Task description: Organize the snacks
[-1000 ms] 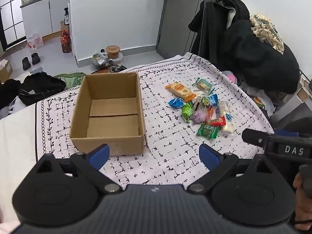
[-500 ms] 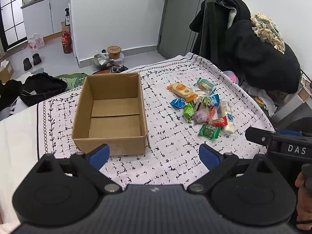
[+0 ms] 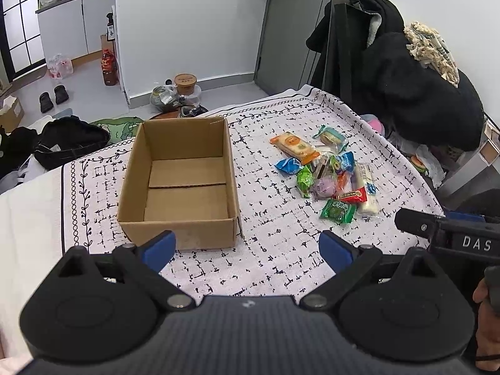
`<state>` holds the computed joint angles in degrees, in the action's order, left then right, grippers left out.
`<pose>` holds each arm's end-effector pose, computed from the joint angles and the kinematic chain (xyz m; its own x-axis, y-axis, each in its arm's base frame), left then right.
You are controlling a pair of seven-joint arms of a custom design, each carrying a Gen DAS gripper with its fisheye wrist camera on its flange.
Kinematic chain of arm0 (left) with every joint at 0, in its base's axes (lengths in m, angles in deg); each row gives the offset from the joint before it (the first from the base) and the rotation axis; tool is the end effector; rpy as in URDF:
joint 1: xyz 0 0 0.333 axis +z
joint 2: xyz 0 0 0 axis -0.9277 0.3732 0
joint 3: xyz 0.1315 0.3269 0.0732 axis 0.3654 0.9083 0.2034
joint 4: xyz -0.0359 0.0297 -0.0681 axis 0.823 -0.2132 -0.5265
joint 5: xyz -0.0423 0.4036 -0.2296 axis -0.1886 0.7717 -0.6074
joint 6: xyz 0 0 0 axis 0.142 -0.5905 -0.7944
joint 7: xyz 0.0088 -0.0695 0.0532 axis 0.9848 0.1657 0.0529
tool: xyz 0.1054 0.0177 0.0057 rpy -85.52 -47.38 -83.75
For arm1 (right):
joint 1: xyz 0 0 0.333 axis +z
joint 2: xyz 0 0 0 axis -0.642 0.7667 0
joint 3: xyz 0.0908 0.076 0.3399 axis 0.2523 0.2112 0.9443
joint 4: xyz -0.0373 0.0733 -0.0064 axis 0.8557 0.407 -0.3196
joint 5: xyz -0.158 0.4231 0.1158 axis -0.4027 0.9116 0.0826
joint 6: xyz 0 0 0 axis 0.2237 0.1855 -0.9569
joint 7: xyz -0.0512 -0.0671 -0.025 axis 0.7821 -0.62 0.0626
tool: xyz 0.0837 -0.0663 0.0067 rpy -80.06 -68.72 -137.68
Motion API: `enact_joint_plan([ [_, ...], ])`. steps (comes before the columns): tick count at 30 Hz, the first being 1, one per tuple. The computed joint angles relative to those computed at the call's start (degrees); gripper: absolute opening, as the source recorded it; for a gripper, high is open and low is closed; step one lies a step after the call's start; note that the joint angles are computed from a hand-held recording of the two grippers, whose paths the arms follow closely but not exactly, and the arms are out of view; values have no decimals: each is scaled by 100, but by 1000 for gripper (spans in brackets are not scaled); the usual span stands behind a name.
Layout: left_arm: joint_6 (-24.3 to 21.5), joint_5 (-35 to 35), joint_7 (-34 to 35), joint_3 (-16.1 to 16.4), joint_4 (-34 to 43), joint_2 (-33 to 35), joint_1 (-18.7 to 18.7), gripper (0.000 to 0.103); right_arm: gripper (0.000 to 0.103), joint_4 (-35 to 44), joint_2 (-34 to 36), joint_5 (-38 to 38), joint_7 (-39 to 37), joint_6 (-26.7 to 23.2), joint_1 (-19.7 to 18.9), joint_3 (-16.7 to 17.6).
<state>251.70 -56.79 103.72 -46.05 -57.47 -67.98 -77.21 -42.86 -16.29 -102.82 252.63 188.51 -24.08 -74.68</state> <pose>0.6483 -0.2536 0.4370 -0.3435 -0.9320 0.1157 -0.7461 0.1961 -0.6363 0.6044 0.2249 0.4324 -0.2669 -0.9498 -0.1635 -0.6946 0.3072 -0.6506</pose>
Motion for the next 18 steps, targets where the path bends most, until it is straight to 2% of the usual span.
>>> enact_joint_plan([
  [18, 56, 145, -149, 48, 13, 28, -20, 98, 103, 10, 10, -4, -41, -16, 7, -6],
])
